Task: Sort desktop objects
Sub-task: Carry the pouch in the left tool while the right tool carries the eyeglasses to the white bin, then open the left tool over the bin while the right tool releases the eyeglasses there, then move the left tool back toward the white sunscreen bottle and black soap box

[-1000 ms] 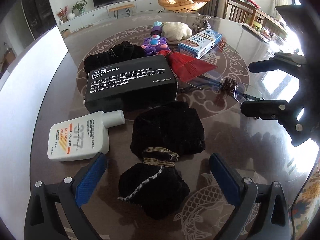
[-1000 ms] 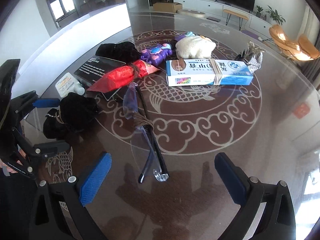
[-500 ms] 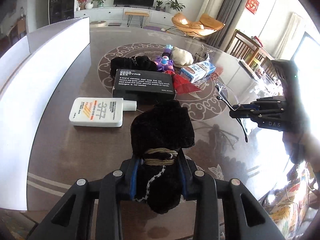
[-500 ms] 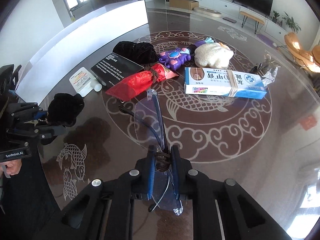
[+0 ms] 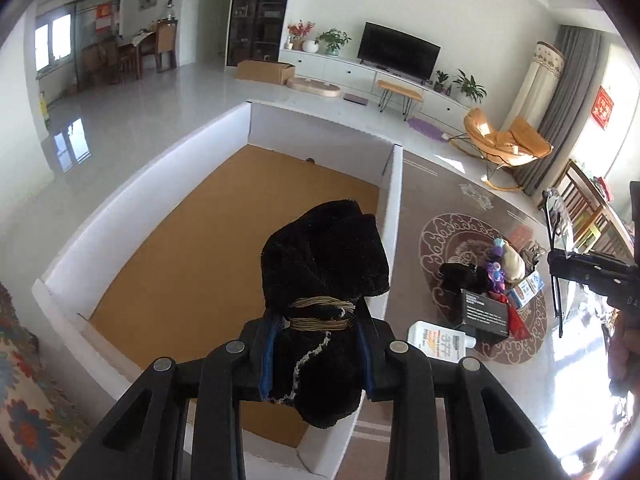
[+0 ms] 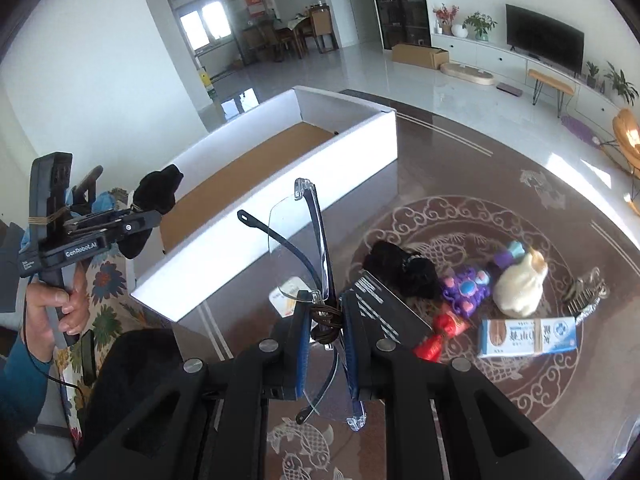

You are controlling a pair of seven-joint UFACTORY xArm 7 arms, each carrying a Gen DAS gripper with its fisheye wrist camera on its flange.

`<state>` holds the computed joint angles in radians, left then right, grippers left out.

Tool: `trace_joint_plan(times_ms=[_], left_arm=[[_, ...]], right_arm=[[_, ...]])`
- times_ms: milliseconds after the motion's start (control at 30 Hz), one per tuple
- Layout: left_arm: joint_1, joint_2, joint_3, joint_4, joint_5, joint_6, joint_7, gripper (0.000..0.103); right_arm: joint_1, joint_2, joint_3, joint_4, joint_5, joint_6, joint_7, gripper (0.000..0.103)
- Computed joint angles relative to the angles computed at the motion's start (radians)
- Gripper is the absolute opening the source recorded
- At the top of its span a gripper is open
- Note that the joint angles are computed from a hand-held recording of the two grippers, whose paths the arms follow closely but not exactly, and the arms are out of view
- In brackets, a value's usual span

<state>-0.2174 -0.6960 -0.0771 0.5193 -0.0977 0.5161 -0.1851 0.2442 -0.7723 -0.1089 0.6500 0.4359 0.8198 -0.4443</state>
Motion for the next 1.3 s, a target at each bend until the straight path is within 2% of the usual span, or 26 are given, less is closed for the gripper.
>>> trace_joint_plan(times_ms=[133,267,333,367,400,433,467,500,567,633,700,733,767,833,900,967,1033,1133,1233,1300], left_arm=[[0.075,0.089,0.031,0.021,0.036,0.014,0.006,0.032],[0.085,0.156,0.053,0.019,0.023,0.001,0.024,0.032],[0.108,0.191,0.028,0.026,0.038,0.01,-0.004,0.036],[0.124,0.211,0.009,0.035,0.057,0.025,-0.03,0.045],[0.137,0.228,-0.007,0.044,0.078,0.042,-0.052,0.059],[0.151,0.23,-0.026,0.043,0.109,0.047,-0.079,0.065],[0.165,0.216,-0.045,0.031,0.143,0.037,-0.107,0.073],[0.177,0.197,-0.065,0.015,0.178,0.022,-0.139,0.076],[0.175,0.148,-0.082,-0.015,0.21,0.009,-0.177,0.077],[0.143,0.102,-0.079,-0.036,0.205,-0.014,-0.188,0.077],[0.09,0.032,-0.086,-0.067,0.185,-0.028,-0.192,0.077],[0.052,-0.001,-0.091,-0.08,0.168,-0.033,-0.191,0.077],[0.004,-0.029,-0.092,-0.091,0.146,-0.043,-0.181,0.078],[-0.106,-0.049,-0.09,-0.092,0.092,-0.071,-0.156,0.087],[-0.206,-0.078,-0.114,-0.126,0.046,-0.125,-0.15,0.102],[-0.29,-0.011,-0.145,-0.118,0.009,-0.196,-0.162,0.103],[-0.354,0.109,-0.171,-0.084,-0.019,-0.246,-0.182,0.103],[-0.4,0.304,-0.199,-0.01,-0.03,-0.265,-0.206,0.103],[-0.342,0.439,-0.305,0.062,0.084,-0.239,-0.328,0.103],[-0.318,0.477,-0.341,0.082,0.176,-0.224,-0.412,0.103]], right_arm=[[0.154,0.273,0.068,0.17,0.146,-0.16,-0.011,0.016],[0.169,0.53,0.173,0.328,0.13,-0.226,0.058,0.016],[0.163,0.62,0.216,0.378,0.093,-0.223,0.107,0.017],[0.158,0.657,0.237,0.395,0.06,-0.227,0.144,0.017],[0.155,0.692,0.251,0.412,0.036,-0.216,0.173,0.018],[0.152,0.716,0.263,0.421,0.013,-0.208,0.204,0.025],[0.15,0.733,0.274,0.419,-0.011,-0.225,0.237,0.038],[0.149,0.731,0.281,0.4,-0.019,-0.257,0.256,0.045],[0.152,0.695,0.283,0.335,0.039,-0.345,0.23,0.063],[0.163,0.623,0.266,0.251,0.127,-0.422,0.167,0.07],[0.183,0.525,0.229,0.149,0.201,-0.499,0.104,0.072],[0.189,0.461,0.206,0.092,0.217,-0.536,0.087,0.073],[0.187,0.391,0.19,0.03,0.209,-0.572,0.088,0.079],[0.128,0.226,0.199,-0.106,0.137,-0.619,0.139,0.09],[0.02,0.052,0.233,-0.238,0.044,-0.618,0.184,0.097],[-0.103,-0.131,0.259,-0.355,-0.049,-0.552,0.212,0.1],[-0.209,-0.309,0.235,-0.454,-0.13,-0.43,0.218,0.101],[-0.37,-0.535,0.127,-0.565,-0.256,-0.201,0.181,0.101],[-0.53,-0.666,0.015,-0.633,-0.379,-0.038,0.125,0.101],[-0.62,-0.747,-0.049,-0.673,-0.428,0.04,0.082,0.101]])
